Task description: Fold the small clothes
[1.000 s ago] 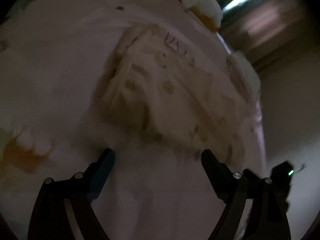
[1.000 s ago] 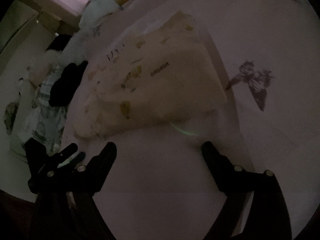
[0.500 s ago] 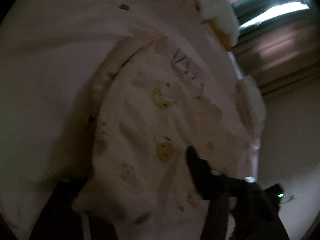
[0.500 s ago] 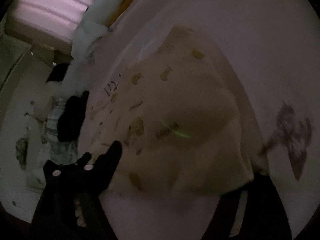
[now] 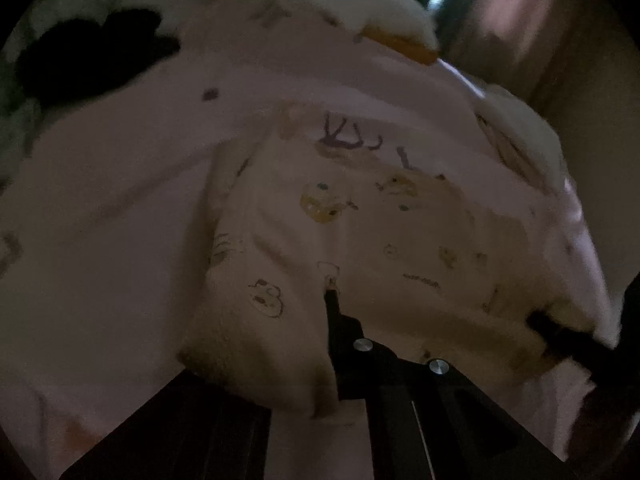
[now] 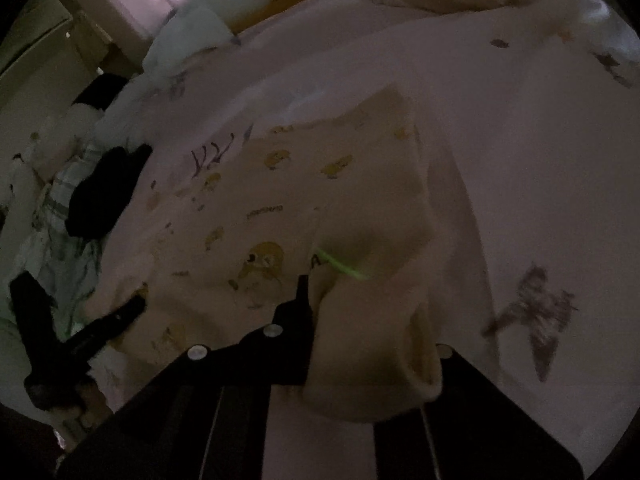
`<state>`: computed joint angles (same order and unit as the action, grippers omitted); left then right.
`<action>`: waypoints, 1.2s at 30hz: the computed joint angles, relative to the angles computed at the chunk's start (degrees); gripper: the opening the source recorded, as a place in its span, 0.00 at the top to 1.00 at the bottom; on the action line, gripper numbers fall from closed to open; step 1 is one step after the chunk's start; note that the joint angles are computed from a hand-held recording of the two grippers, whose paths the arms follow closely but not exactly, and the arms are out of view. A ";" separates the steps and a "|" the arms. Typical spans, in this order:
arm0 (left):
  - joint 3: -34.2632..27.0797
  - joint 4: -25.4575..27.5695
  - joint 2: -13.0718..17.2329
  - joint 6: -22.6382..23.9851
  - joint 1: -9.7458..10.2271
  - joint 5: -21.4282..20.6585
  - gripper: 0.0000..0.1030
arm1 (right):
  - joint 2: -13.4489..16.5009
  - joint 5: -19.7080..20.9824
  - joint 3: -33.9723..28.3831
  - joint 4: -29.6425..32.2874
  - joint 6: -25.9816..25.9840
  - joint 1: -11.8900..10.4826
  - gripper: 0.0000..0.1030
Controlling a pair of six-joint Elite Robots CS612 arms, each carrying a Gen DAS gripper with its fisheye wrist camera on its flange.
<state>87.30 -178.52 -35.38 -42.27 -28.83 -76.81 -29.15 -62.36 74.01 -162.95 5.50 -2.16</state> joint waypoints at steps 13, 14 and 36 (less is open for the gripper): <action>10.13 -3.50 -4.62 1.45 -3.67 0.56 0.97 | -5.57 5.05 12.75 -5.32 -7.06 -2.34 0.93; 10.41 -2.82 -4.58 1.80 -3.97 0.91 0.97 | -5.96 4.43 13.89 -4.97 -7.74 -2.47 0.93; 13.26 -3.61 -5.08 -1.30 -3.93 0.32 0.91 | -7.95 -7.31 19.05 -8.97 -12.92 -1.78 0.92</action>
